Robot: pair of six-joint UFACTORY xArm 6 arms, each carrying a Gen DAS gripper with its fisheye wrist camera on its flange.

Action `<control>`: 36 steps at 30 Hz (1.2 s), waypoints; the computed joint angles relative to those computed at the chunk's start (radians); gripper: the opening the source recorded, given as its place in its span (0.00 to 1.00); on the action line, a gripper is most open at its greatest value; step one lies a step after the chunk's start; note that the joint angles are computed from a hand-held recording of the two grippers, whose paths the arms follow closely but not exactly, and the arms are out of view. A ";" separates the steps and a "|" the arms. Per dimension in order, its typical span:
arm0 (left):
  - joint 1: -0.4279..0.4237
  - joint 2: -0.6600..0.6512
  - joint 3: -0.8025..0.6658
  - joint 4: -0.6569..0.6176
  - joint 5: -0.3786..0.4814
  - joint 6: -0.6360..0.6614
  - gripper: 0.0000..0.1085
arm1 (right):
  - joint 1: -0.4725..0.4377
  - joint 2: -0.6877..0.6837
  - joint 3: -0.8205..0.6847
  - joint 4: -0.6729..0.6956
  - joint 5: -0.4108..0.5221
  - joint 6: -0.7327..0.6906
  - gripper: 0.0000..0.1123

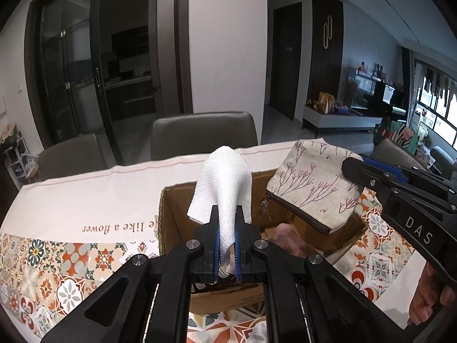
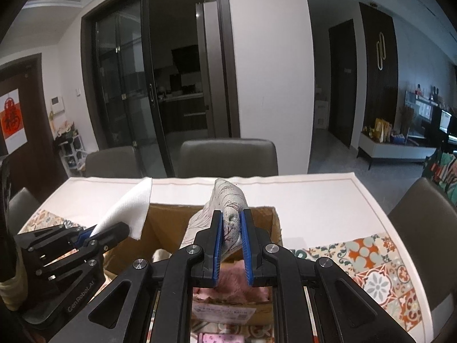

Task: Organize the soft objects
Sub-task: 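Carry the white cloth and floral pouch with both tools over the box, then open both tools to drop the cloth and pouch into the box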

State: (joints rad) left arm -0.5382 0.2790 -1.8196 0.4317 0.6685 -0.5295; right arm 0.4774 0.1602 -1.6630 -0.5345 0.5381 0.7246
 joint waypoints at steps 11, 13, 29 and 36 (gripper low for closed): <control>0.006 0.068 -0.049 -0.070 0.060 0.050 0.09 | -0.004 0.087 -0.073 0.095 0.051 -0.086 0.13; 0.006 0.079 -0.061 -0.079 0.074 0.055 0.10 | -0.005 0.096 -0.076 0.109 0.055 -0.097 0.13; 0.016 0.057 -0.026 -0.108 0.049 0.074 0.43 | -0.015 0.104 -0.077 0.151 0.080 -0.112 0.30; 0.006 -0.017 0.047 -0.062 0.010 0.024 0.45 | -0.011 0.056 -0.040 0.129 0.090 -0.074 0.31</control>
State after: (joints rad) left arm -0.5318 0.2620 -1.7730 0.3701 0.6785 -0.5054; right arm 0.4662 0.2164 -1.7031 -0.4058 0.6280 0.6502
